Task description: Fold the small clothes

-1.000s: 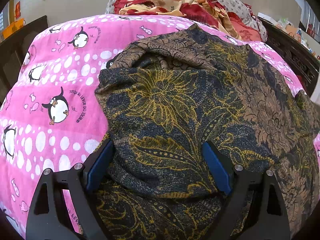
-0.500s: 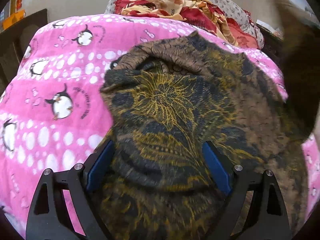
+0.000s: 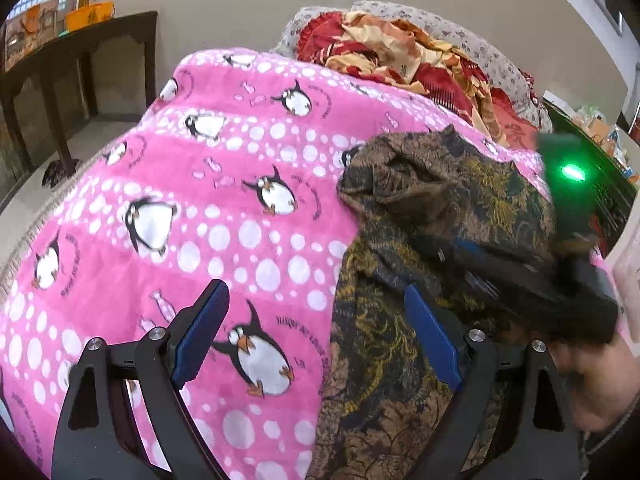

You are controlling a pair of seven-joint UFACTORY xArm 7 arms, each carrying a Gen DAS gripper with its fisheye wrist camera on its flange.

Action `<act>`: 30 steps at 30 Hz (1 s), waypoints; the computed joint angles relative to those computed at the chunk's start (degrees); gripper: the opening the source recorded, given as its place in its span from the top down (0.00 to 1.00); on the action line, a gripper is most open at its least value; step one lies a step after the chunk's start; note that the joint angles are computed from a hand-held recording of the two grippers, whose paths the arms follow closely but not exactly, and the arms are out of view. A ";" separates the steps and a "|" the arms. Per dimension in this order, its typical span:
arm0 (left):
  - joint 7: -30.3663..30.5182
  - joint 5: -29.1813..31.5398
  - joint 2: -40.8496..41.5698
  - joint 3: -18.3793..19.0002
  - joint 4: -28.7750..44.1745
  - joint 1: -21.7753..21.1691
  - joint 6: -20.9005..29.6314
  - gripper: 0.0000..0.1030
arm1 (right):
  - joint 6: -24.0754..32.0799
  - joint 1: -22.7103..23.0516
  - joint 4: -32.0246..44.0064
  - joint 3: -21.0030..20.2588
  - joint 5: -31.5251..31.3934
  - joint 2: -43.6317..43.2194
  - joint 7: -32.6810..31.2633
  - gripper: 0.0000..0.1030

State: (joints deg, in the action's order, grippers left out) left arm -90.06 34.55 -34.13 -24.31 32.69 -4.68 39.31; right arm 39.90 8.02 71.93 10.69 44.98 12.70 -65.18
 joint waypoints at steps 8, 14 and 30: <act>-3.72 11.52 9.61 -1.77 9.87 6.45 -7.36 0.13 | 19.14 -9.42 -3.12 -8.48 8.42 -9.07 -14.34 0.38; -1.40 21.43 30.18 -4.30 25.08 7.38 -5.55 0.13 | 6.17 -11.84 4.68 -10.84 4.16 -1.40 -4.29 0.86; 4.77 16.71 35.63 9.11 30.35 -3.09 -0.24 0.33 | 4.06 -16.79 24.05 -7.21 -9.87 13.71 17.55 0.96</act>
